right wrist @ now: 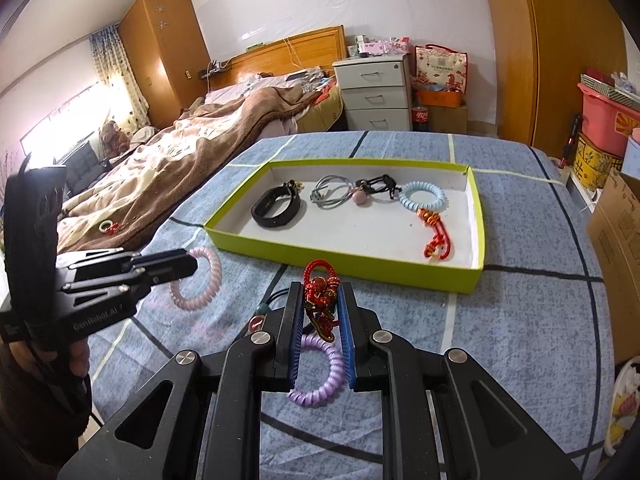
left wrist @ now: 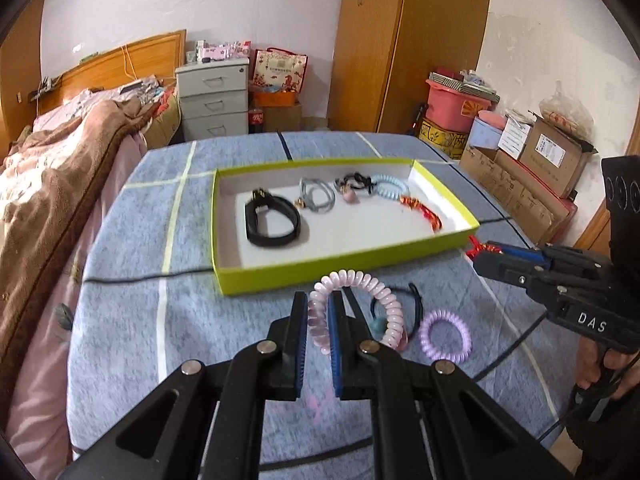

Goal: Organize jewelry
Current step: 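Carry the red knot keychain and pink coil into the green box and release both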

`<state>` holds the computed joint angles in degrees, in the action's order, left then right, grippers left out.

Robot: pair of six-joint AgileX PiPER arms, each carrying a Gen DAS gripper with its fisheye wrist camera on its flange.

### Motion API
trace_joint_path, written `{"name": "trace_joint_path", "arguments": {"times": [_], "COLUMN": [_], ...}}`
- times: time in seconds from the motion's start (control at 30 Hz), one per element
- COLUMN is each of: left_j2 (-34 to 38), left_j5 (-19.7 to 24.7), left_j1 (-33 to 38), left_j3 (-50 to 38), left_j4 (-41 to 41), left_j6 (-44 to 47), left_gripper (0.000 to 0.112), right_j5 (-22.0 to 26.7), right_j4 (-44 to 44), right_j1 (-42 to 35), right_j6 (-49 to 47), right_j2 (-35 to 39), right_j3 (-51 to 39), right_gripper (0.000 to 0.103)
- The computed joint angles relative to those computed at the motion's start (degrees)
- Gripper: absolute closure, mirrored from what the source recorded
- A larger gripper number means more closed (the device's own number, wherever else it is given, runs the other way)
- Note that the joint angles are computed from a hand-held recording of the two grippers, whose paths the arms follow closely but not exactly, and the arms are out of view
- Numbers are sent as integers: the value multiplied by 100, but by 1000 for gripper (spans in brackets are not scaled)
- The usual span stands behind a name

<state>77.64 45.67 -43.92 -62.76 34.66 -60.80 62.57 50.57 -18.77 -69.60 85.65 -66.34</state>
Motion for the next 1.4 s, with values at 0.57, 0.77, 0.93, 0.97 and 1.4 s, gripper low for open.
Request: {"name": "trace_joint_path", "arguments": {"times": [0.57, 0.77, 0.93, 0.97, 1.4], "left_j2": [1072, 1577, 1957, 2011, 2495], "left_j5": [-560, -631, -538, -525, -259], "left_j1": [1089, 1346, 1412, 1434, 1538], "left_j3": [-1163, -1565, -1894, -1940, -2300], "left_j4": [-1202, -1755, -1899, -1936, -1993], "left_j6": [1464, 1975, 2213, 2262, 2342], "left_gripper": [102, 102, 102, 102, 102], "right_j5": [-514, -662, -675, -665, -681], "right_j4": [-622, -991, -1305, -1352, -1765], "right_j1": [587, 874, 1048, 1071, 1254], "right_j6": [958, 1287, 1561, 1608, 1796], "right_j2": [1094, 1585, 2013, 2096, 2572], "right_j3": [-1457, -1971, -2398, -2483, -2927], "right_gripper": [86, 86, 86, 86, 86]}}
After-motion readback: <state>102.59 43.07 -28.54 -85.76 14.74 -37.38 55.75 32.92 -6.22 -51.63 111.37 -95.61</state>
